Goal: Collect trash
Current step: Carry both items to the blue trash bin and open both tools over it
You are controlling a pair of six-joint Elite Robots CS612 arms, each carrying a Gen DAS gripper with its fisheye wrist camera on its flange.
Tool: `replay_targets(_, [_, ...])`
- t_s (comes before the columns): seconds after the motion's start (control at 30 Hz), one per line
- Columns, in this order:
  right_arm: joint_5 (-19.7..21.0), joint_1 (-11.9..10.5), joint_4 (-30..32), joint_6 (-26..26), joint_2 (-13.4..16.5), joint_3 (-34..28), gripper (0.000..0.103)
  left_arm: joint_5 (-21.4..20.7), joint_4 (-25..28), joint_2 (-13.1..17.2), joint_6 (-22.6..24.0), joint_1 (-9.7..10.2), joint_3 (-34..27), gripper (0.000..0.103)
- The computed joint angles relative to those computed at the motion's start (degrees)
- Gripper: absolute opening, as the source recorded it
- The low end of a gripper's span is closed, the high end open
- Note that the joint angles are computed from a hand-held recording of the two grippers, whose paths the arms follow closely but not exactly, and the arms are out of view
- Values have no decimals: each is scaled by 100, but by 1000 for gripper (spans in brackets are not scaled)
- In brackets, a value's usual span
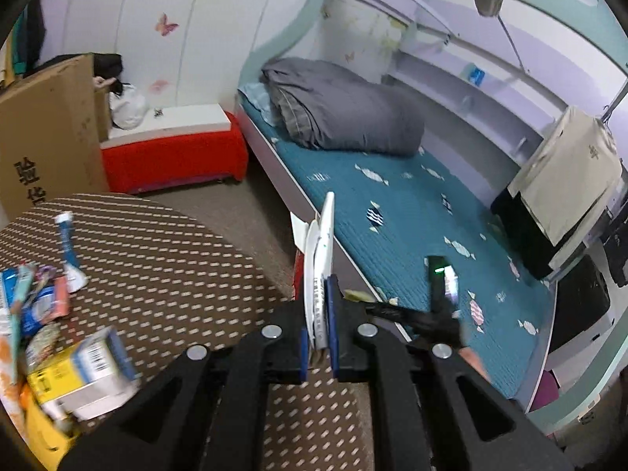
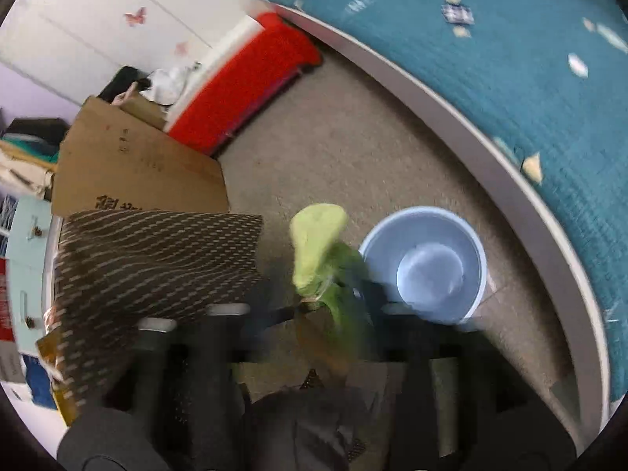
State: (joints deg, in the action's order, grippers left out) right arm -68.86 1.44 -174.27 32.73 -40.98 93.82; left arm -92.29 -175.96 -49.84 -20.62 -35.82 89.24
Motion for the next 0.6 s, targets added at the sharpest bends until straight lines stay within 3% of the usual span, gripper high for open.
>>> replay_targets(0.1, [-27,-83,-148,433,115,60,76,-137,383,235,40,-47,-391,7])
replay_targets(0.23, [-214,-181,-831,887,-60,512,79,-316,923,532,165,-120,-884,7])
replay_targets(0.43, [-476,-326,-1641,1012,-453,1141,84,-721,1952,1055,415,-249,-1682,8])
replay_targets(0.6, [-628,-392,-1946,1060,-695,1432,87,-933,2919,1510,445,-323,-2348,8])
